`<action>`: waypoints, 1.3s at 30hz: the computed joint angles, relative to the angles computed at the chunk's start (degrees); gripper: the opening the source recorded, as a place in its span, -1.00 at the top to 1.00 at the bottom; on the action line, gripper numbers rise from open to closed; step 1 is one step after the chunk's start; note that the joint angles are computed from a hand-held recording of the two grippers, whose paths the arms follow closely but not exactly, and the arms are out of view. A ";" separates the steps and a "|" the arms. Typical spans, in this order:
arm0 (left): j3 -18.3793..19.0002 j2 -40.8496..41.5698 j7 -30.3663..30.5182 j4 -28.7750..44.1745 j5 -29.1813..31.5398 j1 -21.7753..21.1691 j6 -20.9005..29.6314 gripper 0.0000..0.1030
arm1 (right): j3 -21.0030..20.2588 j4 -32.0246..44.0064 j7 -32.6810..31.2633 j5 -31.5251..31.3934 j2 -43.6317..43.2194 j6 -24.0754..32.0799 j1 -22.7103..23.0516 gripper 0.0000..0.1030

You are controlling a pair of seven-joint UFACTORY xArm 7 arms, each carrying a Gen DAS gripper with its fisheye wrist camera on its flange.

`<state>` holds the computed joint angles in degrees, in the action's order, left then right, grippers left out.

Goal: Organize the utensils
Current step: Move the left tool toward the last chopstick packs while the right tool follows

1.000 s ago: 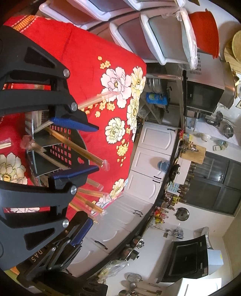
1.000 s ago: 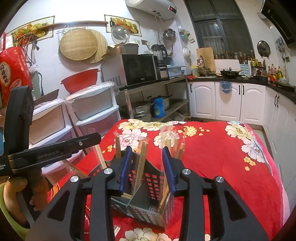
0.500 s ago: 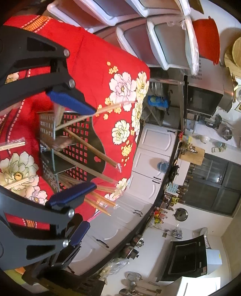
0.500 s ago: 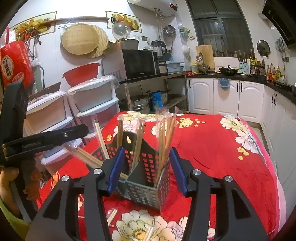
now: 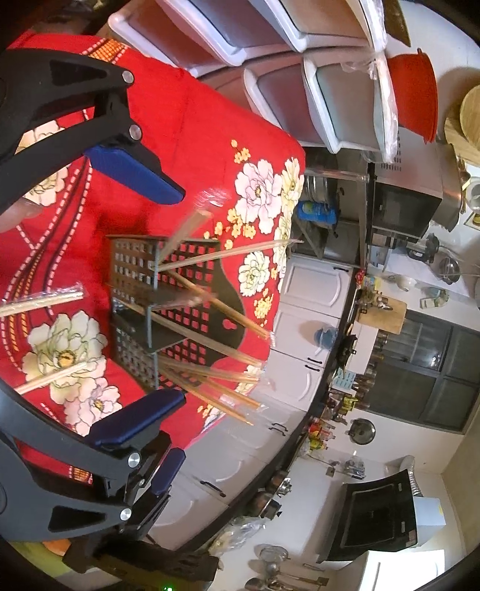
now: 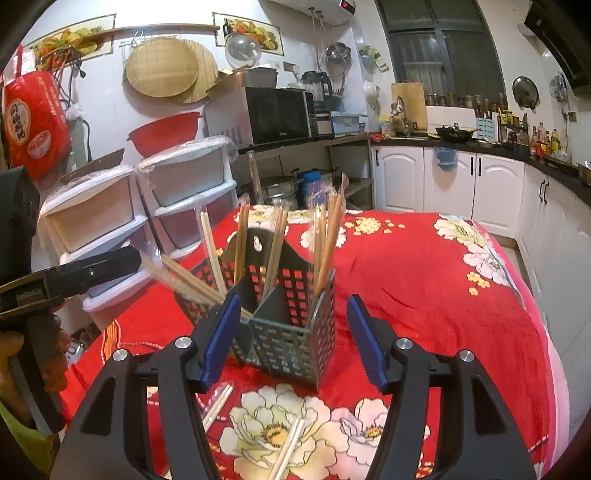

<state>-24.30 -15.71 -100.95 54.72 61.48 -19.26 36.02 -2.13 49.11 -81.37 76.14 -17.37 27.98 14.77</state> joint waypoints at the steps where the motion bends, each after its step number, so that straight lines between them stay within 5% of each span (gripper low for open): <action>1: -0.08 -0.36 -0.20 -0.43 -0.02 -0.10 0.16 -0.77 | -0.02 -0.28 0.00 -0.19 -0.12 0.08 -0.08 -0.13; 24: -2.37 -1.70 -4.51 -8.79 -5.10 0.60 -3.42 -0.77 | -0.46 -5.75 5.46 -9.04 0.47 0.47 -0.26 -0.14; 39: 1.81 4.98 -4.71 -8.36 -4.62 -2.40 -7.34 -0.77 | 0.46 -5.66 9.19 -13.94 4.42 0.90 -1.05 -0.14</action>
